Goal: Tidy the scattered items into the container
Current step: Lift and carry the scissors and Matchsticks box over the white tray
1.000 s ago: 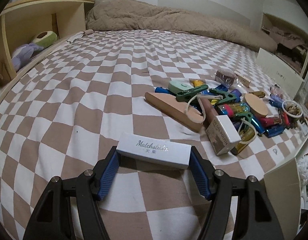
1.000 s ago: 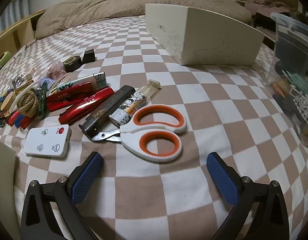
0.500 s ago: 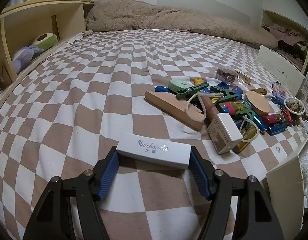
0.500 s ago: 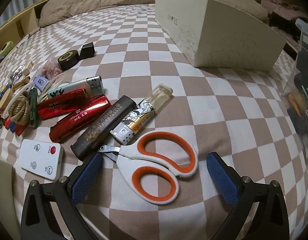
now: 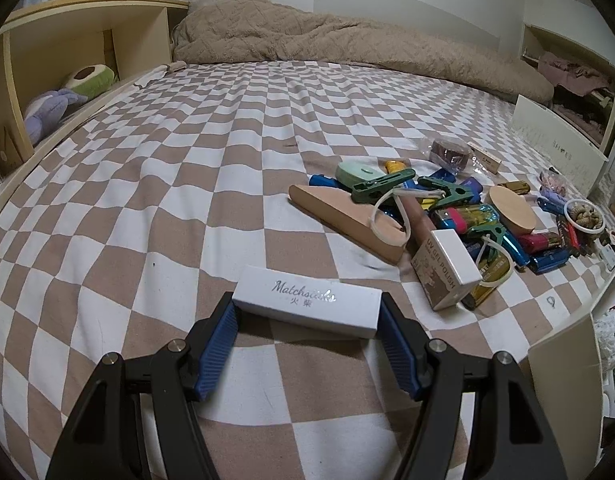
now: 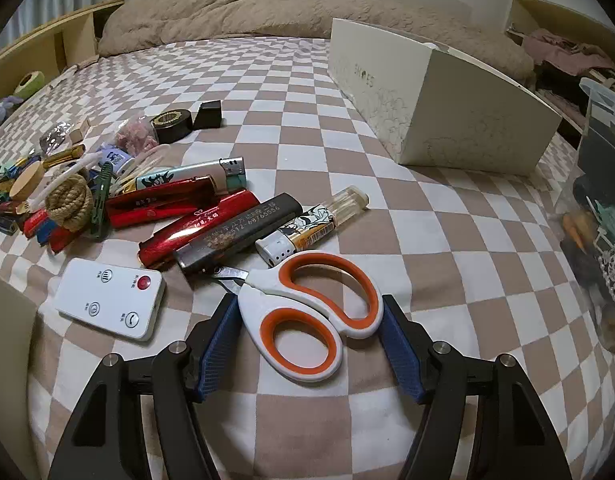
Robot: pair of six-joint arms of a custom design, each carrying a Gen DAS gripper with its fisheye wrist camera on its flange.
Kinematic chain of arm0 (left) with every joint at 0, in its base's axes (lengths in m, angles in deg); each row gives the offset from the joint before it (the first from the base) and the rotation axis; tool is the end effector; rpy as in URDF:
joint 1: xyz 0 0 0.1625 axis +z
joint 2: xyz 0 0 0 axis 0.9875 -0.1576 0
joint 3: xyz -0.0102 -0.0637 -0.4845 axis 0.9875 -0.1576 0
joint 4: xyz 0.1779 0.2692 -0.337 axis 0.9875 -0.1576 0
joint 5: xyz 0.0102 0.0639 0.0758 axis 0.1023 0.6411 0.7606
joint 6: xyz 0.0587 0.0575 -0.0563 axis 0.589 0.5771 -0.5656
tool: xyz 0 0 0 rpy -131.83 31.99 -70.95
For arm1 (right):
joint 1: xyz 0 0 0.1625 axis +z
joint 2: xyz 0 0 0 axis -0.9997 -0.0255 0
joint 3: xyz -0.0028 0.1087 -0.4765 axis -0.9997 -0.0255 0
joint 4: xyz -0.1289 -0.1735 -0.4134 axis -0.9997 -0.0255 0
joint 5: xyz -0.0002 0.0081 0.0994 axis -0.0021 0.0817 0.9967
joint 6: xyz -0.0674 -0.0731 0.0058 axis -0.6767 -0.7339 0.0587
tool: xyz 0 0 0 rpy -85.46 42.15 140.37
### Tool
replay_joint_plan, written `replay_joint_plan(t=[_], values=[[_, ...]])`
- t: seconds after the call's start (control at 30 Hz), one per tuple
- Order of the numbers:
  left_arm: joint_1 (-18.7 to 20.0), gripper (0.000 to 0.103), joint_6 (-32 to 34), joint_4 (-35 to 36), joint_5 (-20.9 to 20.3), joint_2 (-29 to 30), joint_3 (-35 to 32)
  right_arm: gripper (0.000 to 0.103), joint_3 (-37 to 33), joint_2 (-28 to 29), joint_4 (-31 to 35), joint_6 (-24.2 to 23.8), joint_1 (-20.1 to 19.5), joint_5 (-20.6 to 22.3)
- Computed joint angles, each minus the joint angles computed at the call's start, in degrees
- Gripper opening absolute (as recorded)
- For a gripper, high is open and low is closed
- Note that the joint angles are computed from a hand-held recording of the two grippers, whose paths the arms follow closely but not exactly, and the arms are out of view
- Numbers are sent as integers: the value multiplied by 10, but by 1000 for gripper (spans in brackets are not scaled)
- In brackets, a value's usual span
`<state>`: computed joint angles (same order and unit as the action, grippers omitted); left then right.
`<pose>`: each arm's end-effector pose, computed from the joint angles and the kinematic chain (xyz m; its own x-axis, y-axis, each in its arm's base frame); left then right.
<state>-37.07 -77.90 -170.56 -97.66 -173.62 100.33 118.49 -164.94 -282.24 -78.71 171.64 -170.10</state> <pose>-0.0974 -0.3886 0.2393 -0.7235 0.1110 -0.6813 0.5273 0.7259 -0.4417 0.0376 -0.3334 0.2750 -0.6350 0.0501 0.7709 -0.4361 0.8004 -0.4113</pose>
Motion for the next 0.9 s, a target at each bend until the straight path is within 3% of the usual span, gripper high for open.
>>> replay_joint_plan(t=[0.23,0.53,0.9], values=[[-11,68,-14,17,11,-8,-2,70,6,-28,32,26,-2,8],[-56,68,-38,58,44,-43,-2,70,25,-92,70,65,-12,30],[-163,68,-118,168,70,-106,-1,70,38,-225,172,135,30,47]])
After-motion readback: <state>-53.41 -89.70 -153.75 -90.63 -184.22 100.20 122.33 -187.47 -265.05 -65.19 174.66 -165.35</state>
